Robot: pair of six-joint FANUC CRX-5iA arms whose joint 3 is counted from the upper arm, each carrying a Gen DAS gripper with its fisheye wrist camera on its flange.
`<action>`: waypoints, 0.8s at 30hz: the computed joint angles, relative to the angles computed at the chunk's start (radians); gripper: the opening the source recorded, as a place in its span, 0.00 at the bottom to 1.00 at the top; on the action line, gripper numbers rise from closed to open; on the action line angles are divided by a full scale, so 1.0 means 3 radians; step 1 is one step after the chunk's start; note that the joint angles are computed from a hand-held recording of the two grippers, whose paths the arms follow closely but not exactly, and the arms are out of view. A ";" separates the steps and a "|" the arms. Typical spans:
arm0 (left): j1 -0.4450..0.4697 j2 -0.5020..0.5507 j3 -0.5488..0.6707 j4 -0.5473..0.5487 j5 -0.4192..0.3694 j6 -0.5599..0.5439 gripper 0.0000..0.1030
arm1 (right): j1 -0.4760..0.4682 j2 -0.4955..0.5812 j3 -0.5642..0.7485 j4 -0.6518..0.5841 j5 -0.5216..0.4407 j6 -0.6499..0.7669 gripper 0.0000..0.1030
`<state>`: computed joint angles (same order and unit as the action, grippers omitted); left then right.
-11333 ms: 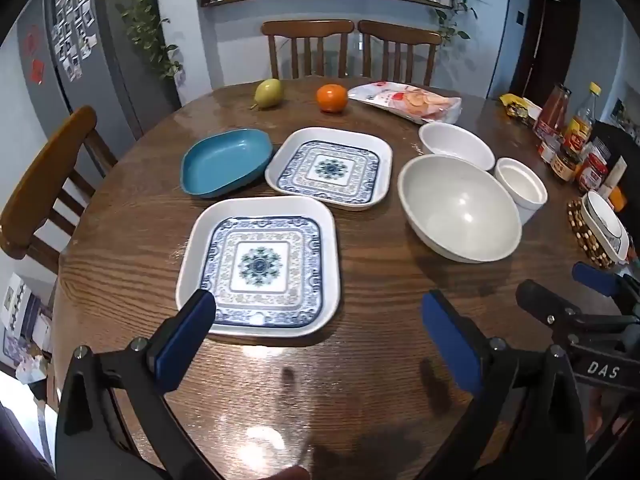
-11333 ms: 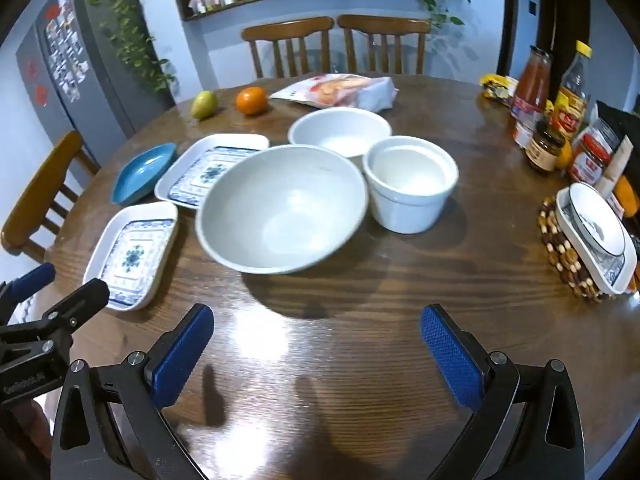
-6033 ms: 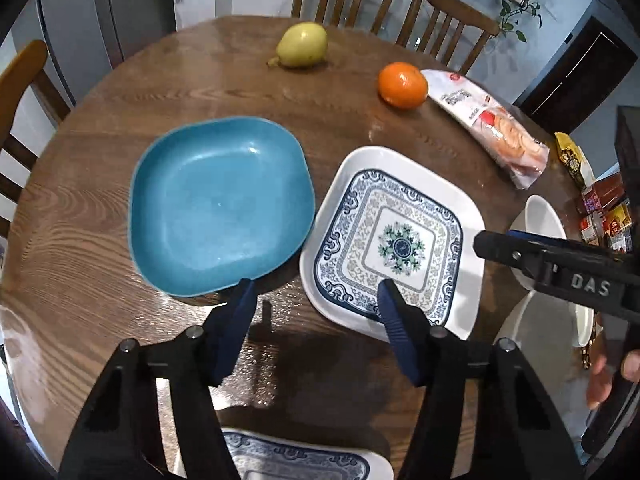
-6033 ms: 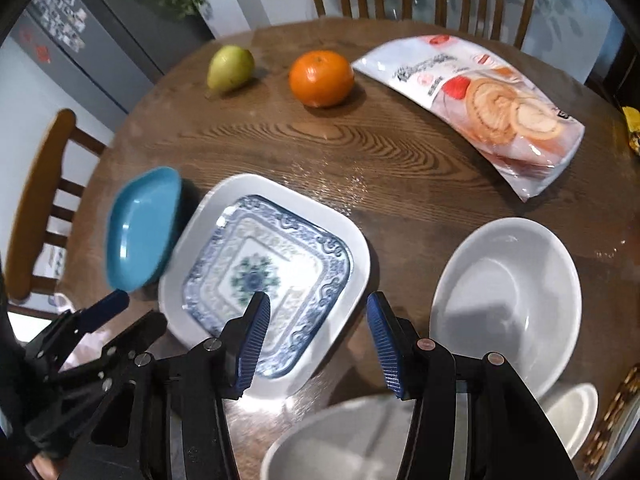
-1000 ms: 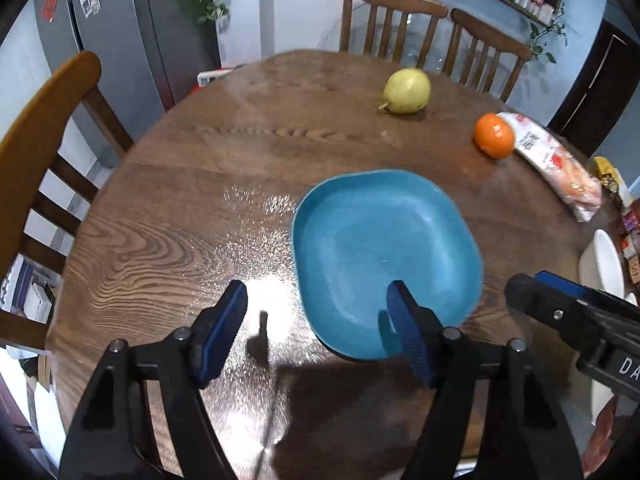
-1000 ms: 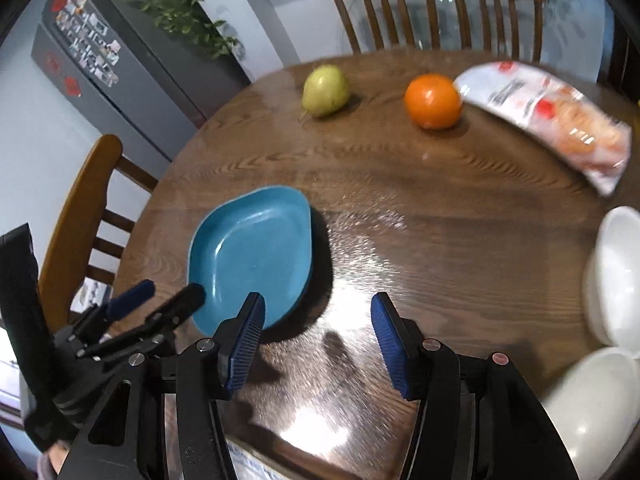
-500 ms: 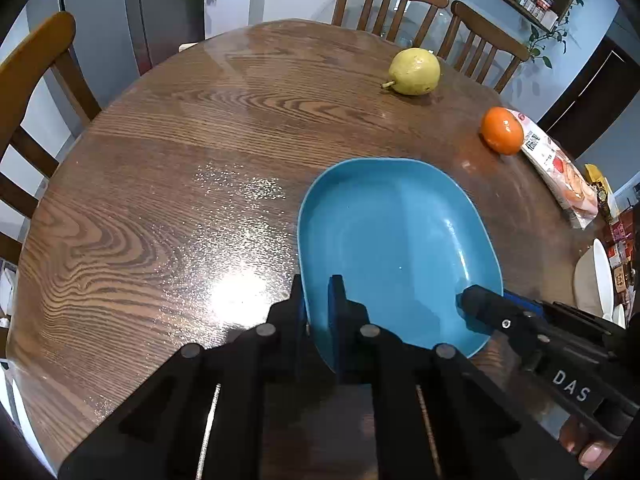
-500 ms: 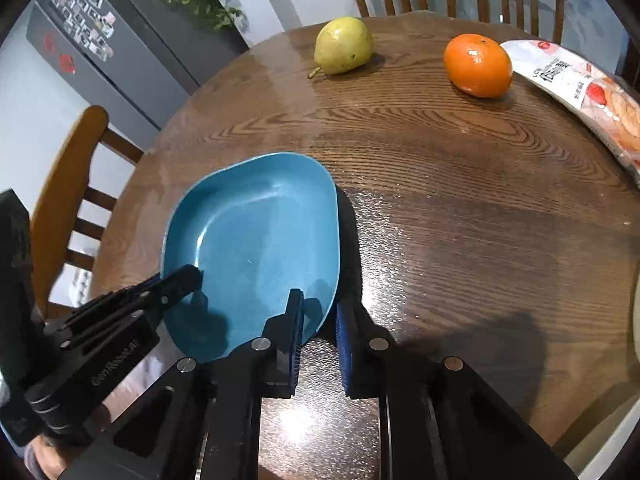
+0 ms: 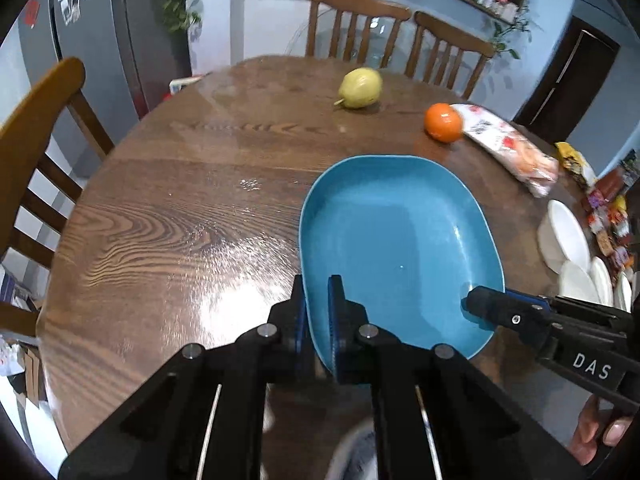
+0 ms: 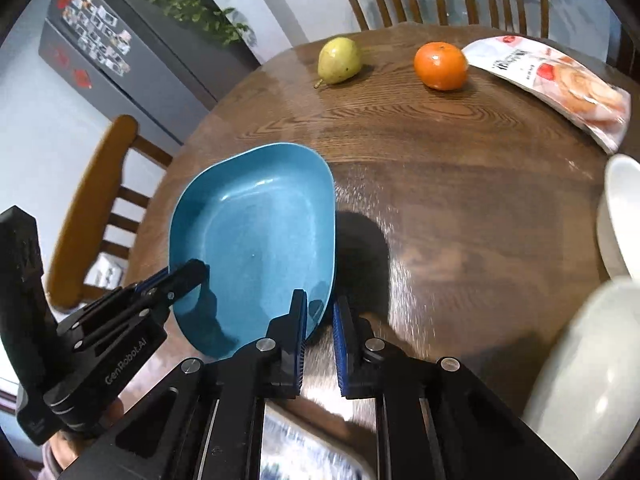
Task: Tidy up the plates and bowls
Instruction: 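Carry the teal plate and lower it onto the stacked square plates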
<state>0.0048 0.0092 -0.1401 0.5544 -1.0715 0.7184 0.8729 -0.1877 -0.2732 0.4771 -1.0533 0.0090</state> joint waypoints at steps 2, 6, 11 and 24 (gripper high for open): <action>0.0038 -0.0124 -0.0102 0.0057 0.0009 -0.0101 0.08 | 0.0133 -0.0127 -0.0108 0.0109 -0.0023 -0.0176 0.13; 0.0107 -0.0409 -0.0359 0.0176 0.0049 -0.0322 0.08 | 0.0400 -0.0288 -0.0229 0.0285 -0.0168 -0.0455 0.13; 0.0240 -0.0664 -0.0569 0.0305 -0.0061 -0.0519 0.07 | 0.0735 -0.0430 -0.0348 0.0389 -0.0328 -0.0727 0.13; 0.0500 -0.0989 -0.0840 0.0193 -0.0397 -0.0718 0.07 | 0.1301 -0.0650 -0.0600 0.0340 -0.0380 -0.1323 0.13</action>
